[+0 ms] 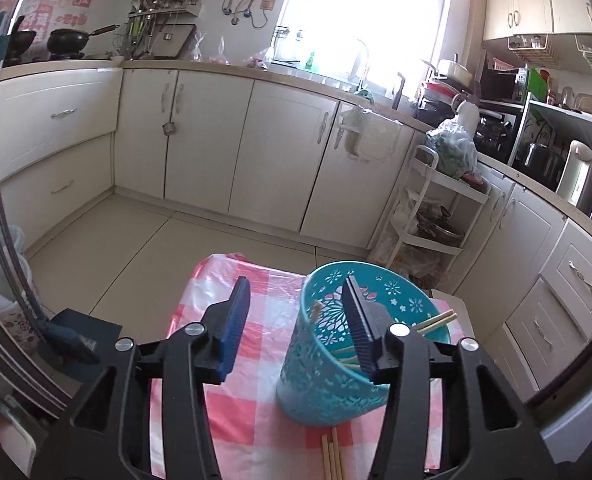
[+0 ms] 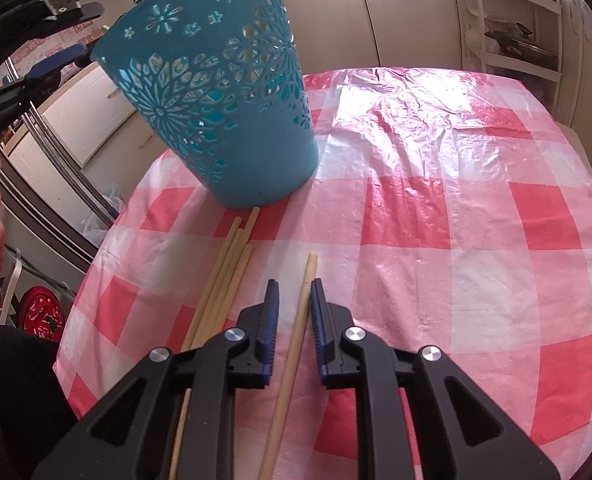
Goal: Organize utensils
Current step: 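Lift the stick with the right gripper over the basket and open it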
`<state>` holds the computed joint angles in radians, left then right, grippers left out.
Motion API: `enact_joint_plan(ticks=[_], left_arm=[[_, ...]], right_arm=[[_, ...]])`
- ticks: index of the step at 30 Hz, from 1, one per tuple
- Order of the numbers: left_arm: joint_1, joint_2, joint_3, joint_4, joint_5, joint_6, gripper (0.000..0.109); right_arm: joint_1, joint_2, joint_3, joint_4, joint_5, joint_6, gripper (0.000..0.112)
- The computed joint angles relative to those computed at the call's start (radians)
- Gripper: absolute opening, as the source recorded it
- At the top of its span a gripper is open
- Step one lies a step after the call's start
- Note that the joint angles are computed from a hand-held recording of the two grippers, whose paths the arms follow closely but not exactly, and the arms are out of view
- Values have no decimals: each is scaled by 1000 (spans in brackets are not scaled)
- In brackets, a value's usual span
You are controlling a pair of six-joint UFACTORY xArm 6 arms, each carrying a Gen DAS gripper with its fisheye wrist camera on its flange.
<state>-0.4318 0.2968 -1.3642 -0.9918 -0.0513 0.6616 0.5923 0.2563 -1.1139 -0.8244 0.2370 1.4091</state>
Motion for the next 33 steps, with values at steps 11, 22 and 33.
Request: enact_joint_plan(ticks=[11,22,33], left_arm=[[61,-54,107,-45,38,6,49],[73,-38,124,266,48,-278,53],[90,-31,130,411,61,-431,57]], right_arm=[[71,-20,-29,-23,223,8,6],[4,-203,-14,-624,-70,646,6],[-60,-126,-318,-794,-120,794,6]])
